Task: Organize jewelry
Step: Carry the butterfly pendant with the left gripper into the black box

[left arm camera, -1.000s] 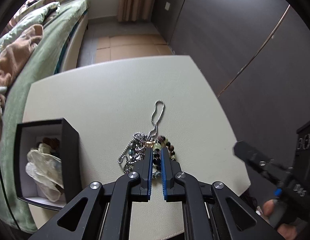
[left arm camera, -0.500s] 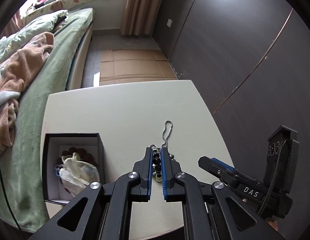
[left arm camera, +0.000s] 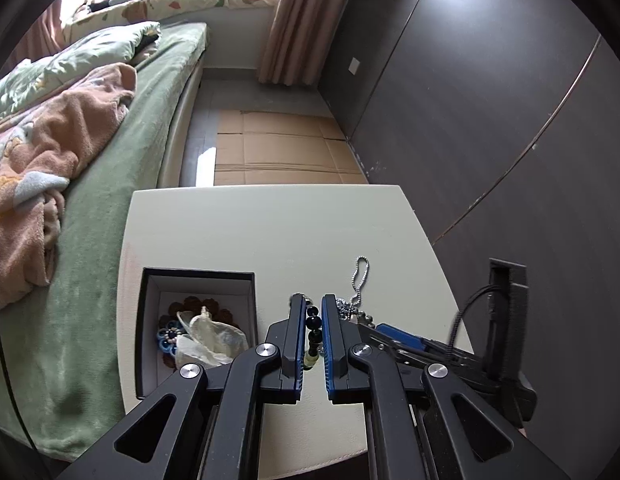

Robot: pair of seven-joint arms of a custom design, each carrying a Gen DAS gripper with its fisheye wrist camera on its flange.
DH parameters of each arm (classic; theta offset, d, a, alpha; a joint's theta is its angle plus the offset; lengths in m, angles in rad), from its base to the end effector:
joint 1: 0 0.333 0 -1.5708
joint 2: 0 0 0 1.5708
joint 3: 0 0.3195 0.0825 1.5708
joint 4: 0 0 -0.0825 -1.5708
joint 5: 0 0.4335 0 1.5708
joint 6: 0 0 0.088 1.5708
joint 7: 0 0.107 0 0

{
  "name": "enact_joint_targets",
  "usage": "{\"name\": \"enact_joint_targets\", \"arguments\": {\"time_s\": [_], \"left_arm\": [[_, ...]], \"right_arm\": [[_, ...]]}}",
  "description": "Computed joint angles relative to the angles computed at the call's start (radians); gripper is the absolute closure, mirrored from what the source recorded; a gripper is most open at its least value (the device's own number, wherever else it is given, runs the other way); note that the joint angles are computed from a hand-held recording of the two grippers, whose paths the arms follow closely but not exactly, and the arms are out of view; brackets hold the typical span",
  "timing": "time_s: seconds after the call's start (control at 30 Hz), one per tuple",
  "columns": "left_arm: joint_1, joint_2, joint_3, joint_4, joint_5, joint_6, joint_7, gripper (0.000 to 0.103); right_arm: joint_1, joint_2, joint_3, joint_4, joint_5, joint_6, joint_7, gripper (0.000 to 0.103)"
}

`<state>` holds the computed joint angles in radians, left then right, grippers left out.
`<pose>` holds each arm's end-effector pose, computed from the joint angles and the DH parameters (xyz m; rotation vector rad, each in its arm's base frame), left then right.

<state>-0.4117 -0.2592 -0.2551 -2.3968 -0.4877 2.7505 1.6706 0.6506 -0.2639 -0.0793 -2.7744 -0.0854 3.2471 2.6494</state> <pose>0.4337 -0.3216 0.4556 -1.6287 2.4154 -0.9784 0.3780 0.2543 0.3411 -1.3050 2.0212 0.0342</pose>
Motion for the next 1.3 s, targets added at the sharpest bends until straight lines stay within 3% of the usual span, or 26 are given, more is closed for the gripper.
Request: {"name": "enact_joint_targets", "arguments": {"time_s": [0.1, 0.2, 0.27, 0.37, 0.5, 0.67, 0.8, 0.93, 1.1, 1.2, 1.23, 1.3], "left_arm": [[-0.003, -0.015, 0.012, -0.013, -0.018, 0.000, 0.016, 0.095], [-0.005, -0.030, 0.022, -0.026, -0.039, -0.003, 0.032, 0.095], [-0.003, -0.038, 0.026, -0.033, -0.047, -0.004, 0.038, 0.095], [-0.001, -0.054, 0.030, -0.044, -0.054, -0.004, 0.044, 0.095], [0.004, -0.071, 0.035, -0.056, -0.059, -0.003, 0.047, 0.095], [0.017, -0.081, 0.035, -0.062, -0.049, 0.006, 0.031, 0.095], [0.031, -0.078, 0.033, -0.066, -0.027, 0.022, 0.014, 0.095], [0.046, -0.061, 0.029, -0.061, 0.000, 0.026, -0.004, 0.095], [0.040, -0.035, 0.052, -0.050, -0.036, 0.015, 0.019, 0.095], [0.039, -0.017, 0.068, -0.036, -0.066, -0.024, 0.049, 0.095], [0.038, -0.011, 0.075, -0.031, -0.087, -0.042, 0.063, 0.093], [0.051, -0.002, 0.074, -0.027, -0.101, -0.067, 0.065, 0.079]], "right_arm": [[-0.014, 0.022, 0.021, 0.034, 0.004, -0.051, -0.016, 0.057], [-0.090, 0.037, 0.108, 0.063, -0.002, -0.107, -0.015, 0.058], [-0.112, 0.047, 0.135, 0.078, 0.001, -0.132, -0.025, 0.059], [-0.225, 0.051, 0.245, 0.107, -0.085, -0.197, 0.041, 0.062], [-0.258, 0.051, 0.268, 0.118, -0.138, -0.228, 0.092, 0.074], [-0.254, 0.044, 0.261, 0.104, -0.143, -0.201, 0.115, 0.077], [-0.225, 0.040, 0.232, 0.082, -0.107, -0.130, 0.109, 0.077], [-0.256, 0.032, 0.266, 0.073, -0.116, -0.079, 0.137, 0.077], [-0.346, 0.032, 0.359, 0.077, -0.148, -0.006, 0.179, 0.077], [-0.470, 0.024, 0.495, 0.093, -0.160, 0.021, 0.184, 0.077], [-0.511, 0.022, 0.541, 0.098, -0.156, 0.035, 0.184, 0.077], [-0.568, 0.022, 0.607, 0.108, -0.137, 0.064, 0.166, 0.077]]}}
